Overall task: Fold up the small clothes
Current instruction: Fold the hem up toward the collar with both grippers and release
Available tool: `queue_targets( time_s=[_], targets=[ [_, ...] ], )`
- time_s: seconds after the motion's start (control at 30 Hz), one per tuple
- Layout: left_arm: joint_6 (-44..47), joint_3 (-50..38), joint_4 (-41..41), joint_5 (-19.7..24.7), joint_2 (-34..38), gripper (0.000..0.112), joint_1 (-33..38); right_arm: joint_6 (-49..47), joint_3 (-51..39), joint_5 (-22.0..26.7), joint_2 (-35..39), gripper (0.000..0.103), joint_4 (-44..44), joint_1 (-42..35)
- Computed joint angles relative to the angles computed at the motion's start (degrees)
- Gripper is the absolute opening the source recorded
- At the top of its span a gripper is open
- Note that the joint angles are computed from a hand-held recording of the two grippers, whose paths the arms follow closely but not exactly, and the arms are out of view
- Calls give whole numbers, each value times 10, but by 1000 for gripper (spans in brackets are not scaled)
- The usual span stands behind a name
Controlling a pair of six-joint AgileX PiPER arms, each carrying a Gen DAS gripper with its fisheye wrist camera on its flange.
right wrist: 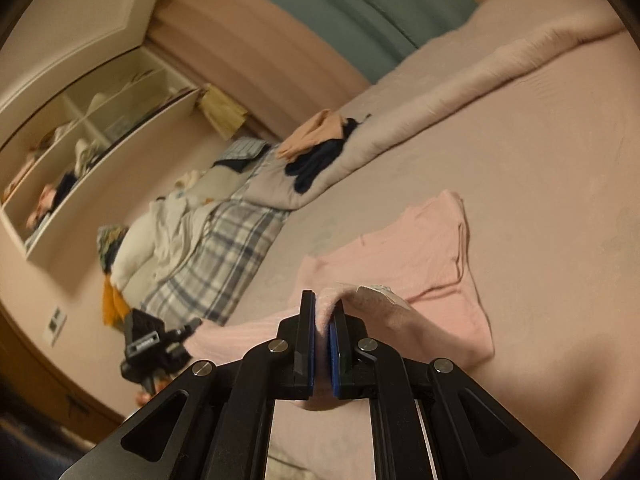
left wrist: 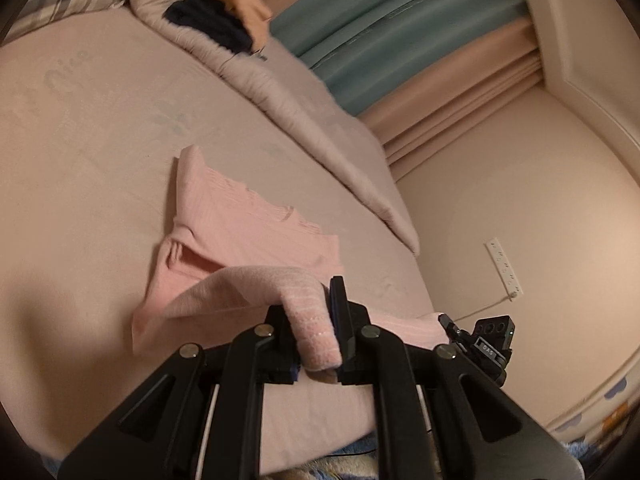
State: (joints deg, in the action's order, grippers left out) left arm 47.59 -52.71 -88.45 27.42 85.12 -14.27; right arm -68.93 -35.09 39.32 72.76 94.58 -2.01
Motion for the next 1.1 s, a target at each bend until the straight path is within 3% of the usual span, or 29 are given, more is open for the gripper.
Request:
queue_targets(
  time_s=[0.3, 0.53, 0.77, 0.9, 0.93, 1.03, 1.1],
  targets=[
    [-283, -293, 266, 58, 238, 12, 44, 140, -218, -26, 220, 8, -100, -5],
    [-501, -510, 437, 134, 402, 11, 52, 350, -382, -15, 377, 8, -268, -6],
    [-606, -679, 500, 230, 494, 12, 64, 411, -445, 14, 422, 8, -288, -18],
    [-687, -752, 480, 269, 549, 32, 88, 511, -500, 39, 471, 8, -288, -36],
    [-703, -756, 482, 263, 552, 40, 92, 528, -518, 49, 486, 11, -288, -38],
    [-708, -746, 480, 259, 542, 54, 102, 582, -523, 66, 497, 37, -280, -51],
    [-704, -741, 497, 265, 530, 55, 106, 568, -501, 65, 484, 53, -247, -64]
  ],
)
